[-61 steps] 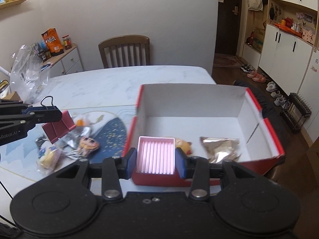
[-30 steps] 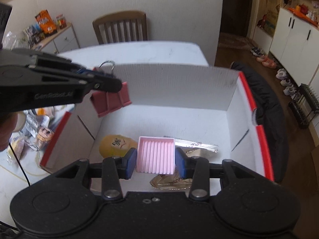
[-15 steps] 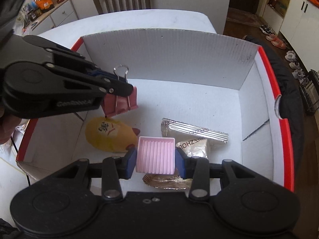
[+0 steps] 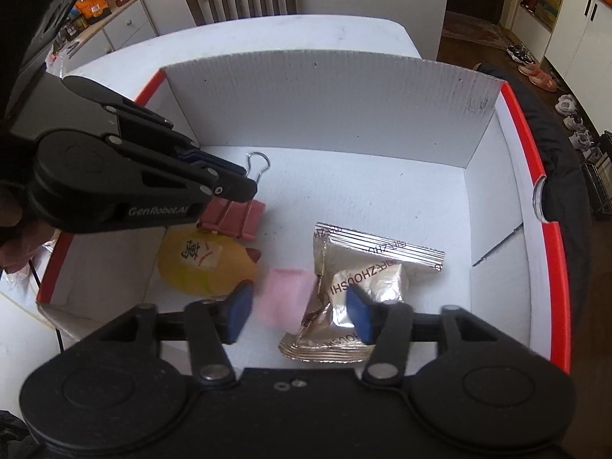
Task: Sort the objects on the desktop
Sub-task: 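Open both tools to drop the binder clip and pink tray in the box, then move both tools back over the pile of items on the table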
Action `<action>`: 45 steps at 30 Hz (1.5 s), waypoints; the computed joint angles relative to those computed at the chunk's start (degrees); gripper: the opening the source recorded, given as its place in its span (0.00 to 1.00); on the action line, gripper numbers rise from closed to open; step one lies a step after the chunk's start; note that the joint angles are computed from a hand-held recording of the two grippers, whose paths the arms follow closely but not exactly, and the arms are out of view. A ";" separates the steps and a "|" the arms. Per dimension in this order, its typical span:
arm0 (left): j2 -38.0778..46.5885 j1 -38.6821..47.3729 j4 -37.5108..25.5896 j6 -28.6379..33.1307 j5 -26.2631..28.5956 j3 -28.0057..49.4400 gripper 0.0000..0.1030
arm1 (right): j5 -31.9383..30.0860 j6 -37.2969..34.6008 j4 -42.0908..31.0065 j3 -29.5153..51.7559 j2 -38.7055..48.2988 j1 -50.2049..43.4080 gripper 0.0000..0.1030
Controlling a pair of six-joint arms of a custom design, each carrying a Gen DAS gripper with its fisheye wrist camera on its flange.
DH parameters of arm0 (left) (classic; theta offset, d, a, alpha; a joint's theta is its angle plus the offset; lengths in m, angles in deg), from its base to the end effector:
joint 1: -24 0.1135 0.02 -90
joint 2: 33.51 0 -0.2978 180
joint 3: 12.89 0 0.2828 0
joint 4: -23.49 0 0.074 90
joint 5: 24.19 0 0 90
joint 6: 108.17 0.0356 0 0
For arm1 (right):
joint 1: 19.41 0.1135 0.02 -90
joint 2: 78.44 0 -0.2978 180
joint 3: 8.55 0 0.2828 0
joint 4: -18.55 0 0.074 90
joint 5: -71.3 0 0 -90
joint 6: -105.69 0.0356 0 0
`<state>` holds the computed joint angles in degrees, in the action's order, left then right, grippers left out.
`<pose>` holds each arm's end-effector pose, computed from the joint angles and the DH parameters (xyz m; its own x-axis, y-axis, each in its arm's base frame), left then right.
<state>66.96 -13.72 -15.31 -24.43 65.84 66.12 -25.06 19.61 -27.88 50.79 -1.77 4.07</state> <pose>0.3098 -0.2396 0.2077 -0.7495 0.4418 -0.4931 0.5335 0.8441 -0.0545 0.2458 0.1111 0.2209 -0.8509 -0.2956 -0.4343 -0.3836 0.9144 0.1294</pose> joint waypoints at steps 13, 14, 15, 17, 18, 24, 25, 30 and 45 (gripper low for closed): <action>-7.07 -1.23 1.20 -1.16 -2.49 -4.22 0.54 | -0.78 -0.86 -1.19 -0.93 -6.64 -0.86 0.58; -8.12 -1.33 1.35 -1.63 -2.31 -4.81 0.55 | -0.87 -0.91 -1.35 -0.96 -7.35 -0.89 0.58; -9.19 -1.45 1.47 -1.96 -1.92 -5.40 0.55 | -0.92 -0.91 -1.61 -0.90 -8.02 -0.88 0.59; -11.16 -2.09 1.16 -2.58 -2.39 -6.31 0.55 | -1.50 -1.25 -2.45 -1.04 -9.98 -1.36 0.60; -12.27 -2.47 1.03 -2.96 -2.85 -6.87 0.55 | -1.72 -1.28 -2.70 -1.02 -10.67 -1.48 0.60; -19.83 -4.69 0.48 -5.93 -4.32 -10.91 0.55 | -1.96 -0.31 -3.74 -1.13 -14.88 -1.14 0.62; -21.12 -5.18 0.30 -6.66 -4.90 -11.59 0.55 | -1.88 -0.03 -3.80 -1.20 -15.49 -0.95 0.62; -27.22 -8.15 -1.65 -9.70 -8.57 -14.73 0.55 | -1.03 2.18 -4.61 -1.35 -18.45 1.10 0.63; -49.42 -9.88 -9.35 -12.64 -8.90 -24.70 0.64 | 12.11 17.01 -4.20 -1.15 -21.22 19.83 0.72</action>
<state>17.54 -23.60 -24.66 -37.07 56.95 41.42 -12.95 36.61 -32.08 49.64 -22.99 23.90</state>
